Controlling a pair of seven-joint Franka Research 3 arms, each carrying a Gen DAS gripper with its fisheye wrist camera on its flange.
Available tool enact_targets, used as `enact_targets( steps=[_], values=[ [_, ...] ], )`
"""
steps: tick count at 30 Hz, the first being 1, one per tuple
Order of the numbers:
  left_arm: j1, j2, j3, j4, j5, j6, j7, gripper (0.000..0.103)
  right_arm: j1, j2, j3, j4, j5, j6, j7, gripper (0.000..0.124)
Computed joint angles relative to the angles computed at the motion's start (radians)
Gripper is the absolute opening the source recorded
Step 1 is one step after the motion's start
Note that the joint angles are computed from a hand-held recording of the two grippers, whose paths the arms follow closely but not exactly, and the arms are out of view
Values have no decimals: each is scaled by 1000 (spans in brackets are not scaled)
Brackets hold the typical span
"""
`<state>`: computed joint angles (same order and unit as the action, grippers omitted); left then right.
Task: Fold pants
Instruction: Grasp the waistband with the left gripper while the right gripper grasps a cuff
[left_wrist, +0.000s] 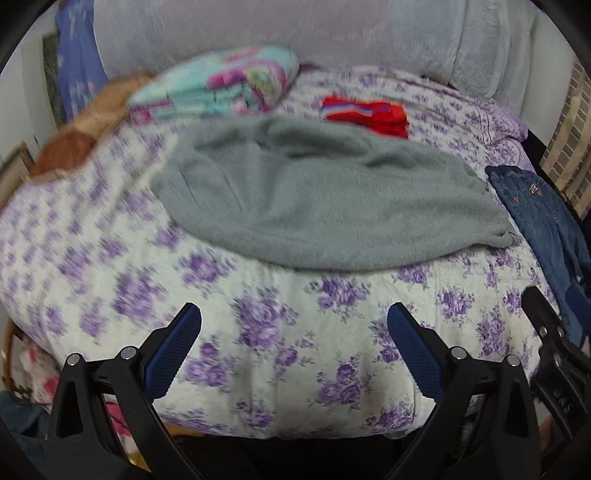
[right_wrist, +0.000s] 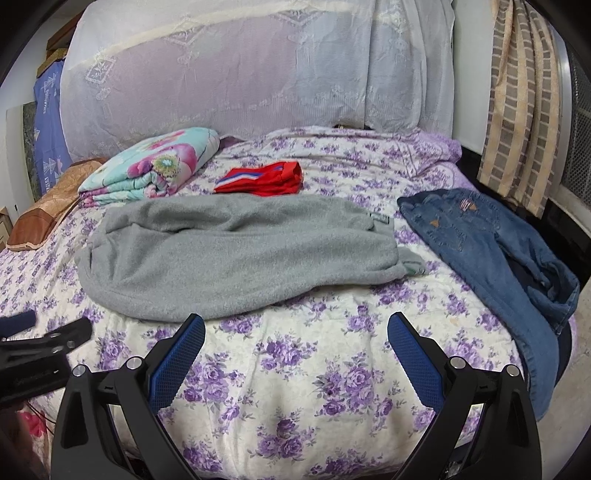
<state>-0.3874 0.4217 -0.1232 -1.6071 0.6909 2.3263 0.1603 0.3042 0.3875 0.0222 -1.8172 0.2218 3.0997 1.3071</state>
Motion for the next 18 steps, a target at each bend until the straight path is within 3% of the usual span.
enact_targets(
  steps=[3, 6, 11, 14, 15, 17, 18],
  values=[
    [103, 34, -22, -22, -142, 144, 89, 99, 6, 21, -12, 14, -4, -18, 13, 100],
    [154, 62, 2, -28, -213, 211, 112, 99, 16, 34, -27, 20, -11, -17, 28, 100],
    [260, 46, 27, -153, -355, 437, 58, 98, 41, 53, -68, 36, -36, -27, 70, 100],
    [305, 57, 12, -179, -433, 508, 66, 96, 49, 73, -85, 62, -53, -54, 98, 100],
    [320, 69, 2, -170, -459, 508, 82, 91, 50, 82, -88, 74, -59, -65, 106, 100],
    [345, 96, -19, -132, -494, 488, 138, 48, 56, 92, -100, 88, -77, -72, 122, 100],
    [363, 111, -34, -116, -515, 491, 178, 39, 62, 94, -108, 89, -88, -71, 130, 100]
  ],
)
